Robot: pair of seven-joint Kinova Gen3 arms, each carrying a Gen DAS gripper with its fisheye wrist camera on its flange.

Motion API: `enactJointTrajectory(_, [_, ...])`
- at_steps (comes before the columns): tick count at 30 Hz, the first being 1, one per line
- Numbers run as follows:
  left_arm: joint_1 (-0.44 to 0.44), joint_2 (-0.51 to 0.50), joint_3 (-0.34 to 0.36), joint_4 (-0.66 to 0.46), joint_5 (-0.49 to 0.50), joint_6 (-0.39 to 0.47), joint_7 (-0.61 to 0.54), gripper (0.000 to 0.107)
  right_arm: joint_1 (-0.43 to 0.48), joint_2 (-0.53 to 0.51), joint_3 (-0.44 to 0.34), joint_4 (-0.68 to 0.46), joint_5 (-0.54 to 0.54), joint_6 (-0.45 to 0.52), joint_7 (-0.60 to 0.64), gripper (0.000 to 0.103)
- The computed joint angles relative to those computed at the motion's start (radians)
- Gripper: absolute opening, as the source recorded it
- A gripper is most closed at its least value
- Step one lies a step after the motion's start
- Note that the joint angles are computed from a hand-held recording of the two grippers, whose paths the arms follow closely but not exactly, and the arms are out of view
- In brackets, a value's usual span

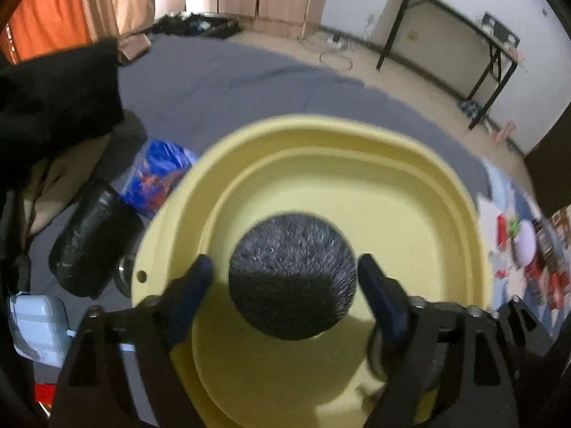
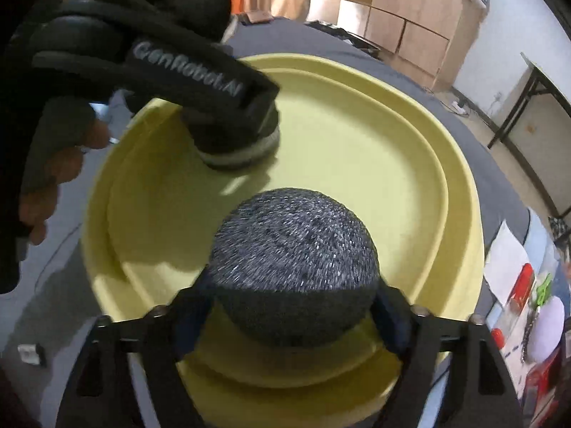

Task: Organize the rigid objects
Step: 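Carry both foam cylinders into the yellow tray and open both tools, then grasp the red lighter with the left tool while the right tool grasps the red cigarette pack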

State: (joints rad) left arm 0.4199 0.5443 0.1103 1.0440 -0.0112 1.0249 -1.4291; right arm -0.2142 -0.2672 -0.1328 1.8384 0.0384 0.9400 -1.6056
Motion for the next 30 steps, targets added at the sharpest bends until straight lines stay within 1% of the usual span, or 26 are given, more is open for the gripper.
enactJointTrajectory(1, [0.02, -0.024, -0.016, 0.021, -0.021, -0.03, 0.012, 0.103, -0.004, -0.017, 0.008, -0.003, -0.007, 0.002, 0.014, 0.098])
enactJointTrajectory(3, [0.047, -0.056, -0.019, 0.021, -0.064, -0.054, 0.015, 0.103, -0.011, -0.066, 0.056, -0.012, -0.06, 0.035, 0.061, 0.099])
enactJointTrajectory(5, [0.081, -0.056, -0.014, -0.034, -0.1, -0.022, 0.007, 0.103, 0.004, -0.112, 0.103, -0.053, -0.104, 0.095, 0.067, 0.1])
enactJointTrajectory(6, [0.105, -0.053, -0.013, -0.075, -0.112, 0.006, -0.008, 0.103, 0.02, -0.145, 0.145, -0.083, -0.133, 0.134, 0.063, 0.101])
enactJointTrajectory(8, [0.119, -0.053, 0.02, -0.126, -0.091, 0.028, -0.026, 0.103, 0.037, -0.201, 0.227, -0.128, -0.154, 0.189, 0.047, 0.103])
enactJointTrajectory(9, [0.132, -0.047, 0.039, -0.166, -0.066, 0.045, -0.029, 0.103, 0.045, -0.23, 0.27, -0.154, -0.147, 0.217, 0.032, 0.103])
enactJointTrajectory(10, [0.144, -0.04, 0.044, -0.192, -0.052, 0.057, -0.029, 0.103, 0.072, -0.258, 0.317, -0.185, -0.143, 0.247, 0.024, 0.103])
enactJointTrajectory(11, [0.165, -0.027, 0.05, -0.227, -0.041, 0.073, -0.027, 0.103, 0.08, -0.281, 0.363, -0.211, -0.133, 0.275, 0.016, 0.103])
enactJointTrajectory(13, [0.22, 0.011, 0.052, -0.306, -0.033, 0.12, -0.013, 0.103, 0.097, -0.322, 0.456, -0.271, -0.066, 0.339, -0.01, 0.103])
enactJointTrajectory(15, [0.265, 0.056, 0.053, -0.361, -0.014, 0.164, 0.01, 0.103, 0.095, -0.364, 0.548, -0.305, -0.011, 0.369, -0.006, 0.103])
enactJointTrajectory(17, [0.3, 0.093, 0.051, -0.376, 0.0, 0.189, 0.008, 0.103, 0.149, -0.399, 0.635, -0.312, 0.032, 0.38, 0.06, 0.103])
enactJointTrajectory(19, [0.352, 0.148, 0.03, -0.413, -0.025, 0.234, 0.014, 0.103, 0.219, -0.413, 0.718, -0.291, 0.056, 0.374, 0.142, 0.103])
enactJointTrajectory(20, [0.378, 0.181, 0.016, -0.435, -0.043, 0.255, 0.014, 0.103, 0.242, -0.417, 0.753, -0.268, 0.07, 0.362, 0.176, 0.103])
enactJointTrajectory(21, [0.394, 0.202, 0.006, -0.453, -0.053, 0.265, 0.015, 0.103, 0.248, -0.424, 0.79, -0.246, 0.1, 0.354, 0.202, 0.103])
enactJointTrajectory(23, [0.42, 0.24, -0.012, -0.475, -0.073, 0.271, 0.015, 0.103, 0.23, -0.434, 0.864, -0.204, 0.149, 0.347, 0.222, 0.103])
enactJointTrajectory(26, [0.419, 0.278, -0.017, -0.506, -0.063, 0.279, 0.028, 0.102, 0.18, -0.446, 0.959, -0.144, 0.187, 0.327, 0.22, 0.103])
enactJointTrajectory(28, [0.412, 0.287, -0.017, -0.502, -0.051, 0.248, 0.029, 0.1, 0.132, -0.449, 1.004, -0.133, 0.21, 0.309, 0.228, 0.103])
enactJointTrajectory(30, [0.417, 0.299, -0.029, -0.51, -0.061, 0.243, 0.035, 0.092, 0.099, -0.455, 1.014, -0.104, 0.231, 0.275, 0.243, 0.102])
